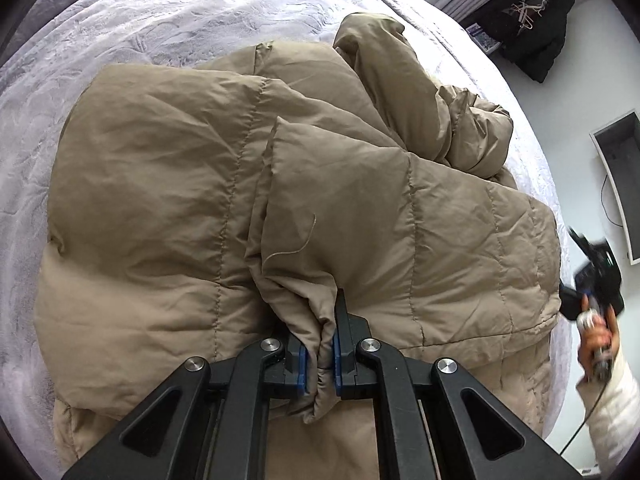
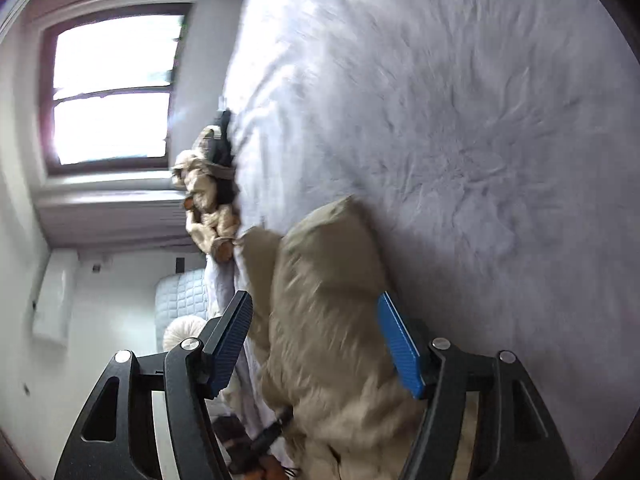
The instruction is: Fold large clothes
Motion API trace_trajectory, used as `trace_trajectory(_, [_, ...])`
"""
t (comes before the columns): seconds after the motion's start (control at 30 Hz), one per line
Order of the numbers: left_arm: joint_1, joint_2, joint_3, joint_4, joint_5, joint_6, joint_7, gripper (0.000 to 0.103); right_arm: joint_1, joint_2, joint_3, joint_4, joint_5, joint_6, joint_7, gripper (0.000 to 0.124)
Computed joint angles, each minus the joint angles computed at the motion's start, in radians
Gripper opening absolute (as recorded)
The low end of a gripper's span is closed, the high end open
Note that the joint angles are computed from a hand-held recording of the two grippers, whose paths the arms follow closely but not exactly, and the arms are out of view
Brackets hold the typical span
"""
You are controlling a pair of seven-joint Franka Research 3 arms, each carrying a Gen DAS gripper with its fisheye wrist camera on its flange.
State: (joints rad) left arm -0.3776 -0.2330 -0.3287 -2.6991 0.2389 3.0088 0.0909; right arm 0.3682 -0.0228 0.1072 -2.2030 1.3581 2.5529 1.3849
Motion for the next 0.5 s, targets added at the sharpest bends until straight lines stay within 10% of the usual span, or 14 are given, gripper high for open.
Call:
trace_trajectory(0.13, [-0.003, 0.026, 0.002, 0.044, 0.01, -0.049, 0.026, 0.01, 0.021, 0.151, 0.012, 0.154, -0.173, -0.033, 0.047, 0.013])
trace_trajectory(0.27, [0.032, 0.076, -0.016, 0.076, 0.069, -0.009, -0.004, 0.01, 0.051, 0.217, 0.006, 0.221, -0.656, 0.006, 0.283, 0.011])
trace_trajectory(0.5, [0.031, 0.076, -0.008, 0.078, 0.097, -0.001, -0.027, 0.01, 0.056, 0.132, 0.01, 0.109, -0.885, 0.115, 0.477, 0.016])
